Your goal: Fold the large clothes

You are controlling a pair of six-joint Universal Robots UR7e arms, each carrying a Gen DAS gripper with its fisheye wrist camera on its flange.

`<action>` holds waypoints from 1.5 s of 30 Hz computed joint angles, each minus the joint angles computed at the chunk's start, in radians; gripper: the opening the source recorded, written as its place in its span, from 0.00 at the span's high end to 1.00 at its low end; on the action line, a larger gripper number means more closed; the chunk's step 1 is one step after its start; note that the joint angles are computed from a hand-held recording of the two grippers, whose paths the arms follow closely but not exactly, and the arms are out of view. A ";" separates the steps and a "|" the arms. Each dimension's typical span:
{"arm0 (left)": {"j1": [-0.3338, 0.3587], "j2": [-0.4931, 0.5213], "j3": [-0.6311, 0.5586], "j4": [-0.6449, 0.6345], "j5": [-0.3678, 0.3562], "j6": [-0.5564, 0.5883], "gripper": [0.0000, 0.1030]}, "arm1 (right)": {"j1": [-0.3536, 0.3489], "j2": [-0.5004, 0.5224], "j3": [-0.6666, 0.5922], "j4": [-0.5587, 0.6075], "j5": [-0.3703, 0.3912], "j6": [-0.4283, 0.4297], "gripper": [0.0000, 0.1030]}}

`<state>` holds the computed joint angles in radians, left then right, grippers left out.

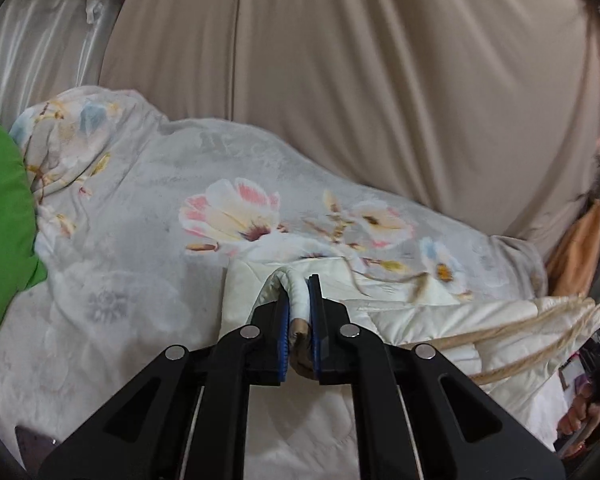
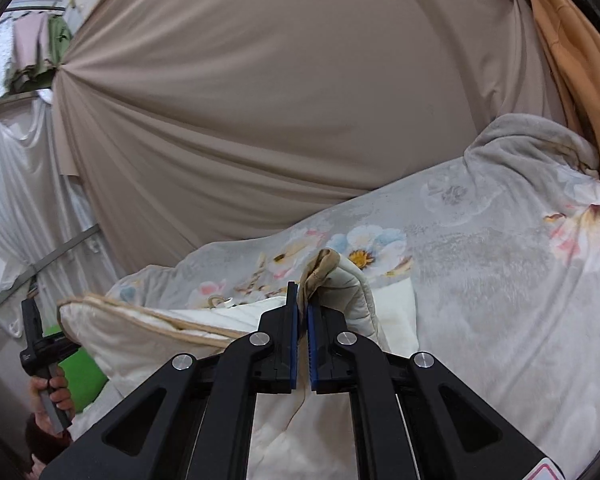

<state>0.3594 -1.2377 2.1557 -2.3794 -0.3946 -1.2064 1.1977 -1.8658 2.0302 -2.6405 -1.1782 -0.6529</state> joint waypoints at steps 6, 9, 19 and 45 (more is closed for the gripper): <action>0.207 0.139 -0.116 -0.066 -0.074 0.119 0.93 | 0.080 0.253 -0.123 -0.099 -0.216 0.080 0.96; 0.268 0.195 -0.147 -0.085 -0.096 0.158 0.92 | 0.091 0.343 -0.168 -0.118 -0.297 0.092 0.96; 0.319 0.301 -0.153 -0.216 -0.054 0.263 0.90 | 0.091 0.450 -0.204 -0.123 -0.398 0.071 0.97; 0.148 0.493 -0.366 -0.193 -0.076 0.484 0.17 | 0.359 0.350 0.100 -0.213 -0.405 -0.198 0.78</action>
<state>0.5077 -0.7445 1.7893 -2.5721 -0.4707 -0.7226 1.5570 -1.5156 2.1305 -2.8536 -1.5835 -0.8512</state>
